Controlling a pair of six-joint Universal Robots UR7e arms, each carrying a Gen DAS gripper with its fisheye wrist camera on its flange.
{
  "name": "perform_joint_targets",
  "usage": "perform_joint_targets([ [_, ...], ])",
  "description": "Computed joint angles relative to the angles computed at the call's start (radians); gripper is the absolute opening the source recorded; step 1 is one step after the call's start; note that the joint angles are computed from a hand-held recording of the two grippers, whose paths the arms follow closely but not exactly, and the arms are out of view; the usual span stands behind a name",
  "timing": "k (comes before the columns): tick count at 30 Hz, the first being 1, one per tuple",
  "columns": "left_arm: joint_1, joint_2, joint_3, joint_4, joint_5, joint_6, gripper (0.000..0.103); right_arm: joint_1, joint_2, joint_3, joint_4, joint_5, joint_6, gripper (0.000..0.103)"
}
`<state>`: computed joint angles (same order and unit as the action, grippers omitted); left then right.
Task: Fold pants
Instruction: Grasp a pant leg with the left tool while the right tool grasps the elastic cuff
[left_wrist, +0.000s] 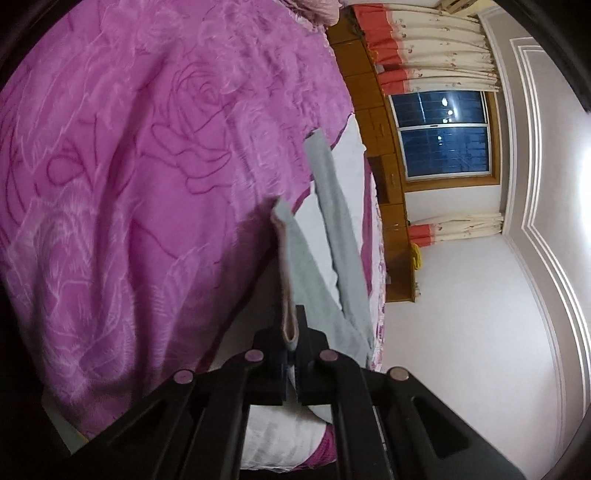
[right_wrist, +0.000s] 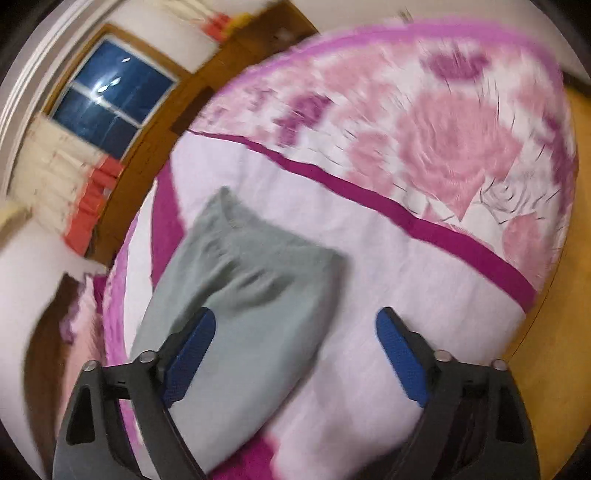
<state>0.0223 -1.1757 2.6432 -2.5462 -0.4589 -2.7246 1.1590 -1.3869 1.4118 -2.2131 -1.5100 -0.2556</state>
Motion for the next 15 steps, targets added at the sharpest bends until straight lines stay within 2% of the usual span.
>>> perform_joint_targets([
  [3, -0.01, -0.028, -0.009, 0.054, -0.004, -0.03, 0.002, -0.012, 0.047, -0.037, -0.012, -0.003, 0.019, 0.068],
  [6, -0.013, -0.044, -0.032, 0.089, -0.004, -0.032, 0.002, -0.04, 0.058, -0.039, -0.032, 0.086, 0.08, 0.051],
  [7, 0.005, -0.041, -0.045, 0.067, 0.005, 0.005, 0.002, -0.044, 0.068, -0.054, -0.015, 0.107, 0.072, 0.031],
  [8, 0.013, -0.049, -0.058, 0.085, 0.009, 0.014, 0.002, -0.045, 0.08, -0.079, 0.027, 0.112, 0.065, 0.001],
  [10, 0.003, -0.095, -0.089, 0.231, 0.001, -0.045, 0.002, -0.056, 0.095, -0.13, 0.117, 0.167, 0.061, 0.002],
  [13, -0.018, -0.146, -0.137, 0.427, 0.0, -0.136, 0.002, -0.088, 0.052, -0.106, 0.155, 0.342, 0.022, 0.001],
  [15, -0.043, -0.178, -0.182, 0.611, 0.001, -0.218, 0.002, -0.092, 0.025, -0.09, 0.17, 0.394, 0.002, 0.001],
])
